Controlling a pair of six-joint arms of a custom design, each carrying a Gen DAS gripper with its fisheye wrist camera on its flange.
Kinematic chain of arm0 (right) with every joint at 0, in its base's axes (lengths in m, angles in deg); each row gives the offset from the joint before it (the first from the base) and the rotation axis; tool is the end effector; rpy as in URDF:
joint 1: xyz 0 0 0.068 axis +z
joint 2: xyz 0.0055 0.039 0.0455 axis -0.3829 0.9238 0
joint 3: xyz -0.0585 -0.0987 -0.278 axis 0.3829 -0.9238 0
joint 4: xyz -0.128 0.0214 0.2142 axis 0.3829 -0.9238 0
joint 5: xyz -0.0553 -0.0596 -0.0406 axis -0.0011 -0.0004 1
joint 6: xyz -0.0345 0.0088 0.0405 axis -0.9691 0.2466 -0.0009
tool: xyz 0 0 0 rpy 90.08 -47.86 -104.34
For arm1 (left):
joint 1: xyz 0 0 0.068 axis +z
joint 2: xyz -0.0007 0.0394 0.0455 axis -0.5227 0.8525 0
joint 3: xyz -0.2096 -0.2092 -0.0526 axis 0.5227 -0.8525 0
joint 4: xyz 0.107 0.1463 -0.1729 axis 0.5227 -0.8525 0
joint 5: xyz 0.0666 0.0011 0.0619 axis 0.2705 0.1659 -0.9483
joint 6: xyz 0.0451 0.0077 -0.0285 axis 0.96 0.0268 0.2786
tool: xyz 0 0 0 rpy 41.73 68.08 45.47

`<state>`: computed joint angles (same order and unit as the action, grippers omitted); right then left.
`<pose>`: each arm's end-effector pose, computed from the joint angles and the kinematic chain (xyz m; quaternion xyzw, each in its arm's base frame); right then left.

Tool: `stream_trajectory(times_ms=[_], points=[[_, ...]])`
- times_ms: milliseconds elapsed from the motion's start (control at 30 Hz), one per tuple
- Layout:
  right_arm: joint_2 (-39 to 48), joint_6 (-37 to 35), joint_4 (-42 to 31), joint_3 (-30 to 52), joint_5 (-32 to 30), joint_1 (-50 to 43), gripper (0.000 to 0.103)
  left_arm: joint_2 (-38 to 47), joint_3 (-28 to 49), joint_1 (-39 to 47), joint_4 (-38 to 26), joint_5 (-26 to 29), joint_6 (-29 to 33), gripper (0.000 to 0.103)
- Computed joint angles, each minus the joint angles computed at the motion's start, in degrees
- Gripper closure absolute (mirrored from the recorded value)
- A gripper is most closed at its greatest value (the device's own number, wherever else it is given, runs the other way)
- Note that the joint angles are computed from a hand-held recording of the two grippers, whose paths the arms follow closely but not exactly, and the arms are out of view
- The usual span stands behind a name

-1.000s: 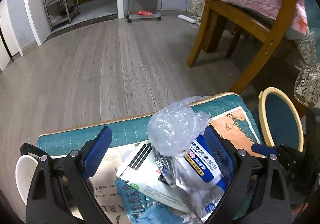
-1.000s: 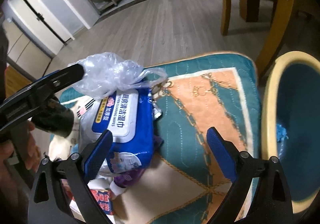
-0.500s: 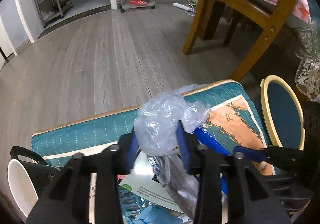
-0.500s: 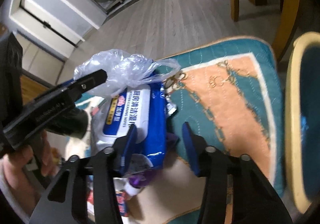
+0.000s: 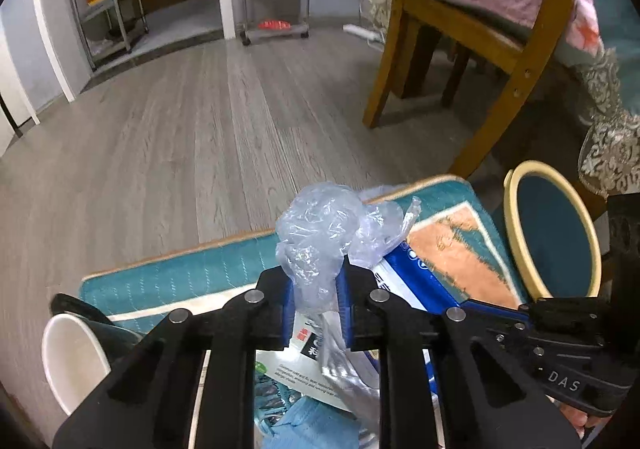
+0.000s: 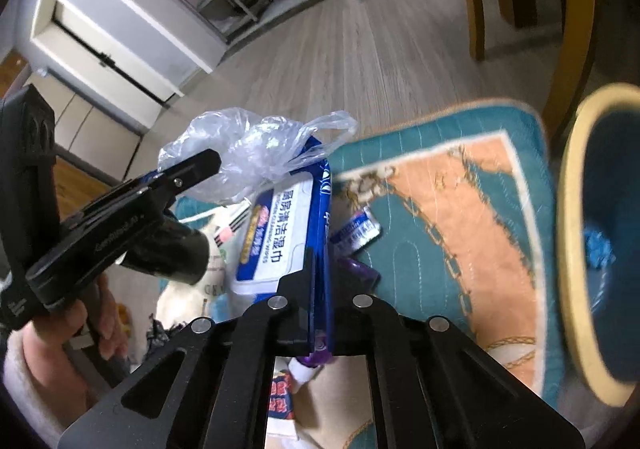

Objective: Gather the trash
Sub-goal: 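Grasp the clear plastic bag with the left tool while the right tool grasps the blue wipes pack, then carry the bag and wipes pack to the wastebasket and release both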

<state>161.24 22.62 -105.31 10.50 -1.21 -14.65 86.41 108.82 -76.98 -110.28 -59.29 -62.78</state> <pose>0.2377 0.0550 0.1743 -0.2604 0.9025 0.3098 0.1475 0.1584 -0.1349 0.2039 -0.1416 0.9394 0.0285 0.3110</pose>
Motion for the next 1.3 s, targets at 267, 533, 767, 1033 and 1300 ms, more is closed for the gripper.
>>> stream_trajectory(times_ms=[267,533,767,1033,1300], points=[[-11.9,-4.1,-7.0,1.4,-2.6,-3.9,0.099,-5.2,5.6,-9.6,-13.4,-9.7,-9.2,0.089],[-18.8,-11.2,-13.6,2.9,-1.1,-9.7,0.1,-4.7,13.4,-19.3,-26.1,-17.1,-19.4,0.09],[-20.8,-19.7,-19.6,4.6,-1.6,-19.1,0.099,-2.8,17.3,-23.6,-31.9,-19.8,-24.5,0.09],[-18.5,-26.2,-24.6,10.1,-5.6,-29.8,0.1,0.8,20.0,-24.1,-29.8,-19.7,-22.7,0.09],[-12.8,-25.9,-19.2,15.2,-6.0,-36.5,0.1,6.6,22.1,-21.3,-20.2,-16.9,-13.8,0.09]])
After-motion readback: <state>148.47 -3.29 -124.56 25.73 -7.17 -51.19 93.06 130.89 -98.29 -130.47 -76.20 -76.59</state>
